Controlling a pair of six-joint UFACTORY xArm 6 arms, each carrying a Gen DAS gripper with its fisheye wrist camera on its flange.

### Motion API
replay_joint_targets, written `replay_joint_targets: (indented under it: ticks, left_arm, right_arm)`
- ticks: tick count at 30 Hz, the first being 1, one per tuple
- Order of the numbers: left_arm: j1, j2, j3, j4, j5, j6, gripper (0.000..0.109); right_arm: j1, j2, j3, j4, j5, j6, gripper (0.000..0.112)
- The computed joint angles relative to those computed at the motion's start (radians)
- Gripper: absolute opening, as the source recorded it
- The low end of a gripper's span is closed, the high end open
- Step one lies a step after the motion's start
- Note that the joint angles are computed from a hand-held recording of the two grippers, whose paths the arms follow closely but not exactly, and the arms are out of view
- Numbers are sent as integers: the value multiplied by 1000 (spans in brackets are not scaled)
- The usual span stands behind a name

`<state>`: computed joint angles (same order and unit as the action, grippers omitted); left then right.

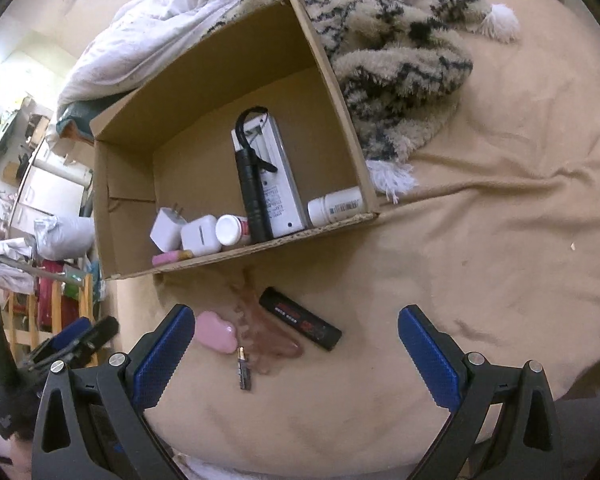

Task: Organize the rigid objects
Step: 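Grasp the pink heart keychain with the left tool, then grasp the small gold battery with the right tool while the left tool holds the keychain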

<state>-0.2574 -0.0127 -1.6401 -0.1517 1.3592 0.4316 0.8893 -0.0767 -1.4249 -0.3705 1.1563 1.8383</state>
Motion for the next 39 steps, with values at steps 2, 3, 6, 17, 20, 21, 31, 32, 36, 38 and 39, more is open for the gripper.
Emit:
replay_joint_targets:
  ticks: [2, 3, 6, 17, 20, 21, 31, 32, 36, 38, 39]
  left_arm:
    - [-18, 19, -8, 4, 52, -23, 83]
    - [-30, 23, -3, 5, 64, -39, 83]
    - [-88, 20, 45, 33, 70, -25, 83]
    - [-164, 80, 84, 78, 79, -41, 39]
    - [-156, 84, 69, 59, 84, -19, 31]
    - [-148, 87, 60, 49, 89, -18, 26]
    - [-62, 94, -89, 33, 138, 53, 22]
    - [-54, 83, -91, 37, 130, 67, 22]
    - [-7, 78, -129, 29, 131, 100, 22]
    - [7, 101, -154, 24, 119, 87, 22]
    - [21, 92, -147, 25, 112, 87, 22]
  right_arm:
    - [-7, -6, 17, 12, -15, -6, 103]
    - [-9, -3, 16, 14, -17, -12, 103]
    - [-9, 2, 4, 12, -6, -19, 103]
    - [-9, -46, 57, -5, -35, 25, 103]
    - [-18, -46, 65, 5, -52, 16, 103]
    - [-22, -45, 67, 11, -62, 10, 103]
    - [-58, 15, 205, 379, -560, -280, 39]
    - [-56, 37, 188, 418, -559, -324, 39]
    - [-58, 132, 85, 502, -489, -426, 39]
    - [-64, 177, 30, 520, -432, -443, 38]
    - [-66, 200, 4, 518, -413, -439, 37]
